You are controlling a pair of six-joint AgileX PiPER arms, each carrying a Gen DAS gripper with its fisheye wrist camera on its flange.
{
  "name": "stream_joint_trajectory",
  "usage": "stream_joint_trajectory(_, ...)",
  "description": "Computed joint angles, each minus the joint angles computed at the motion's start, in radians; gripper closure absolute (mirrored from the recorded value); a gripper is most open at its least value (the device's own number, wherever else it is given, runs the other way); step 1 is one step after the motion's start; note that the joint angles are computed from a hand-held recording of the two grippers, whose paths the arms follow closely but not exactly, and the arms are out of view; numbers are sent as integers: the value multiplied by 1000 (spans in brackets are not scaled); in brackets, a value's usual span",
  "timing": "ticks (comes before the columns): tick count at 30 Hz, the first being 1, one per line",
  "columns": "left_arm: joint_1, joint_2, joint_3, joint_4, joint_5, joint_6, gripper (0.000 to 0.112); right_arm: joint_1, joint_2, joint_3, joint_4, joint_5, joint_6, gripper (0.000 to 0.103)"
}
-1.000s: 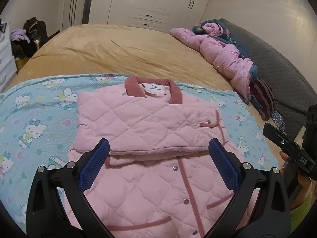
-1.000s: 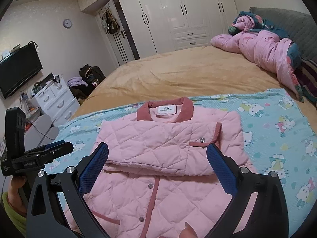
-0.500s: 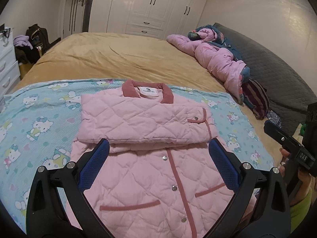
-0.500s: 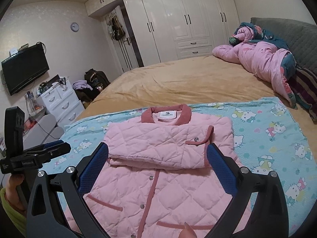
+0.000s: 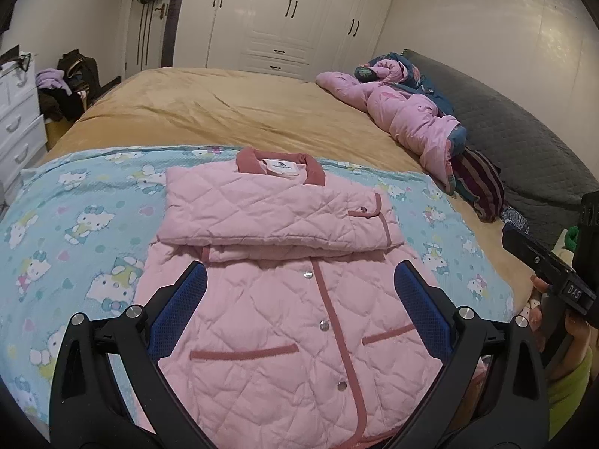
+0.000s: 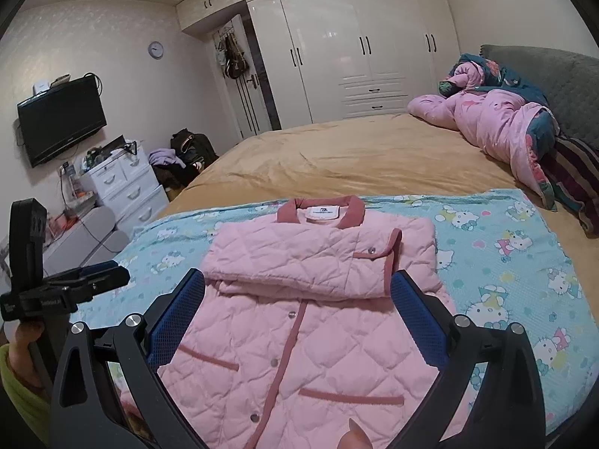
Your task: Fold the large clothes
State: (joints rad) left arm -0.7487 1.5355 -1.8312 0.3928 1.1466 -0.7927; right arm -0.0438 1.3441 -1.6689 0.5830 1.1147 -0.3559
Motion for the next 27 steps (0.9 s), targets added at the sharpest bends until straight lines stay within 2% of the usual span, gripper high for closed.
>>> stream_joint_trajectory(12, -88, -104, 170, 102, -16, -121, 19, -36, -108, 150, 52, 9, -82, 4)
stream_joint_trajectory(27, -144, -186, 354, 150, -40, -235, 19, -89, -194, 316, 60, 7, -147, 4)
